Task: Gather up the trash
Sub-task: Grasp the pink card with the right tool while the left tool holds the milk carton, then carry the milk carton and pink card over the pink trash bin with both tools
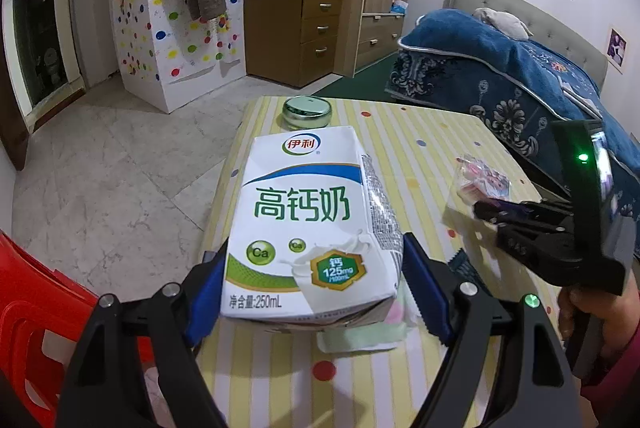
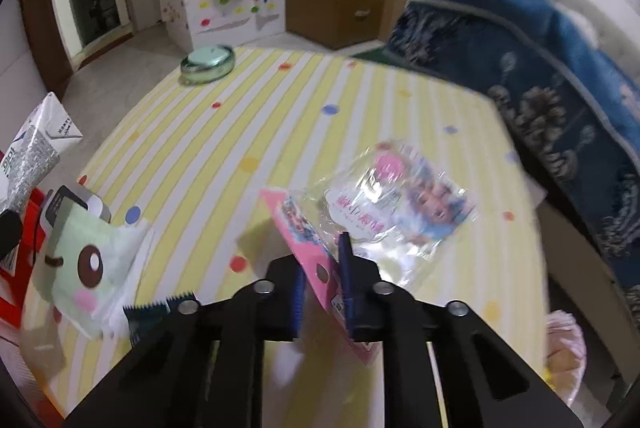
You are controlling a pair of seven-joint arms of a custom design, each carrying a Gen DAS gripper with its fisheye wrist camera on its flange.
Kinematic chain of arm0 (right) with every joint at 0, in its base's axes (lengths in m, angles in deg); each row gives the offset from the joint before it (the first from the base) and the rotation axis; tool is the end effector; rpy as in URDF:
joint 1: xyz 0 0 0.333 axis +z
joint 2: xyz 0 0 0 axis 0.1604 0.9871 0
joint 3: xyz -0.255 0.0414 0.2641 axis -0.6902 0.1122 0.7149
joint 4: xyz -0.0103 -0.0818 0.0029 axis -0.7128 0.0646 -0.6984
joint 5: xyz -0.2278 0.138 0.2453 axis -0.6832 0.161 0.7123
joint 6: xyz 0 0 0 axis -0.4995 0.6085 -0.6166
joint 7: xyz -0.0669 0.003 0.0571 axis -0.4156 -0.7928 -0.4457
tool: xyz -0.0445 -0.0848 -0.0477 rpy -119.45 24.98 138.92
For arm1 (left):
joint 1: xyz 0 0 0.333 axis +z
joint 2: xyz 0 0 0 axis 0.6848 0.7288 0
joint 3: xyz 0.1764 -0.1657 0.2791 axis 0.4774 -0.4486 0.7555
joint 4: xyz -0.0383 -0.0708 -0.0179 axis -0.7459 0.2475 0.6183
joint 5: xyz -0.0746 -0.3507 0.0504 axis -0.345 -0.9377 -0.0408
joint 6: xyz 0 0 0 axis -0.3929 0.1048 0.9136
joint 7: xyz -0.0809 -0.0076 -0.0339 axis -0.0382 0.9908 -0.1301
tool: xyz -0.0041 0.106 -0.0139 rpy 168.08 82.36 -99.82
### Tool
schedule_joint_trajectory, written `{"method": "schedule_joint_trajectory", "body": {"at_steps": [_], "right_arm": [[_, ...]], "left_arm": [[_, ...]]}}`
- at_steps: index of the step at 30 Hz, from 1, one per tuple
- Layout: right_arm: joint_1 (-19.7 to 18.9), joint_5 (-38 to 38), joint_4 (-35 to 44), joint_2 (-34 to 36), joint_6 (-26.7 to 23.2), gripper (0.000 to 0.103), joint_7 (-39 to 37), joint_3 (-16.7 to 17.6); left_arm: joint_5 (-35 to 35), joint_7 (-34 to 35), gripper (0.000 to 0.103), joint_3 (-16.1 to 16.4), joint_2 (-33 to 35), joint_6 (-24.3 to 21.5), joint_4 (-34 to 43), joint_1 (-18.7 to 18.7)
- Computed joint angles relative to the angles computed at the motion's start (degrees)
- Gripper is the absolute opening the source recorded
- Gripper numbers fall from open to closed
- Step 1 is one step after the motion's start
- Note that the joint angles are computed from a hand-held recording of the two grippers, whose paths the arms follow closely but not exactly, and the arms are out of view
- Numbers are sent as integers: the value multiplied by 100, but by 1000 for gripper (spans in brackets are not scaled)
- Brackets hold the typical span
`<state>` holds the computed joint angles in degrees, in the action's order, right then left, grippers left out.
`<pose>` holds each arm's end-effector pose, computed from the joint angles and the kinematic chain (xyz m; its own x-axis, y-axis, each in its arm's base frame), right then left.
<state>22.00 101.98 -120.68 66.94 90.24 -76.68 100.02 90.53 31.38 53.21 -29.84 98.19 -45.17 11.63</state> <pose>0.5752 0.1917 0.3479 0.7555 -0.6519 0.0652 -0.4788 -0.6173 -0.6243 0.3920 -0.3842 0.3961 0.5504 -0.8333 0.0516 -0.5578 -0.4129 -0.7199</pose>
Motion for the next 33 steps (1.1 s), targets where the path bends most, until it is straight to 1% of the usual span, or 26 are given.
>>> {"method": "schedule_joint_trajectory", "body": {"at_steps": [1, 3, 5, 8, 12, 17, 20, 24, 30, 33], "right_arm": [[-227, 537, -38, -85, 152, 3, -600, 241], [-383, 1250, -69, -242, 156, 0, -1284, 306], [-520, 2015, -105, -452, 42, 0, -1928, 246], [-612, 2570, -202, -732, -235, 0, -2291, -40], [-647, 2615, -378, -976, -610, 0, -2174, -475], [-797, 2333, -683, -1341, -1487, 0, -1617, -1031], [-909, 2218, -867, -1554, -1880, 0, -1547, -1236], [-1010, 2273, -1077, -1757, -2069, 0, -1753, -1398], [-1167, 2466, -1216, -1864, -2141, 0, -2006, -1562], [-1282, 2558, -1260, -1894, -2260, 0, -2070, -1645]], "left_arm": [[13, 26, 78, -13, 12, -32, 38, -22], [35, 50, 78, -30, 34, -61, 101, -61], [76, 83, 78, -46, 67, -88, 186, -112], [136, 152, 78, -60, 151, -112, 335, -192], [273, 276, 78, -50, 346, -66, 629, -325], [425, 483, 78, 7, 619, 56, 1014, -498], [459, 652, 78, 56, 799, 142, 1273, -601], [509, 874, 78, 135, 1048, 347, 1629, -739], [519, 1386, 78, 278, 1430, 436, 2239, -1011], [527, 1640, 78, 369, 1629, 433, 2577, -1163]]}}
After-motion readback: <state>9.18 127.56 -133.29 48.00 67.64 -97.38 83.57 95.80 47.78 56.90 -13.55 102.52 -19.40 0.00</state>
